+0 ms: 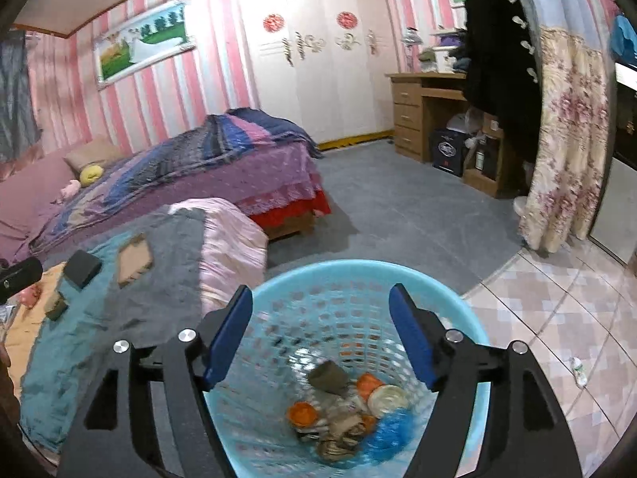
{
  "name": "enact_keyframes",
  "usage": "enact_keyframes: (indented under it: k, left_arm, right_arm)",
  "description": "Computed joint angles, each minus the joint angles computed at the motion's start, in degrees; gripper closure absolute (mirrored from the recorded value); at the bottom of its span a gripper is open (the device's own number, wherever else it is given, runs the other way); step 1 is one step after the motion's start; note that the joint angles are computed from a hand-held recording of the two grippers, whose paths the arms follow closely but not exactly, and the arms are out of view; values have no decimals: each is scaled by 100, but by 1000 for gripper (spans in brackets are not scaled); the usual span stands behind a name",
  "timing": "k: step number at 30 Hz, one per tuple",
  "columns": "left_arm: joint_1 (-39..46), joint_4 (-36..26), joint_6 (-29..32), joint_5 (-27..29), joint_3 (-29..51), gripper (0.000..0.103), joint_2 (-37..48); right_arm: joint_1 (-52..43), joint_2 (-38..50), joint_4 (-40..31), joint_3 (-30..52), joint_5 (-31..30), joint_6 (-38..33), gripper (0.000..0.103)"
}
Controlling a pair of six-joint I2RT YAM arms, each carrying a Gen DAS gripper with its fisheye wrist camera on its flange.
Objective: Collect trash
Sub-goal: 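Open right tool to drop orange fruit while left tool drops brown paper into basket, then move right tool back over bed and close it on tan cardboard roll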
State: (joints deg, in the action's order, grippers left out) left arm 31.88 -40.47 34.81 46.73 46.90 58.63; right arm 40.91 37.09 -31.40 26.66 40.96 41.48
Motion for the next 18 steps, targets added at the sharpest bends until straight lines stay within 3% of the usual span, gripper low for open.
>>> enact_keyframes:
  k: [3,7,12,17,18]
  left_arm:
    - [983,-208,610,292,546,13,715]
    - [1938,122,939,332,1080,12,1618]
    - [2712,757,695,156,1977,12,3103]
    - [3171,695,363,48,3002,12,4492]
    - [3219,663,403,-29,3147,12,4675]
  right_arm:
    - [434,562,384,175,217,64,28]
    - [803,1566,1037,599,52,-118,27]
    - [1294,3068,1847,1396,-239,-368,24]
    - [1716,4872,2465,2751,-756,-912,20]
    - [1777,5082,2333,2953,-583,-770,20]
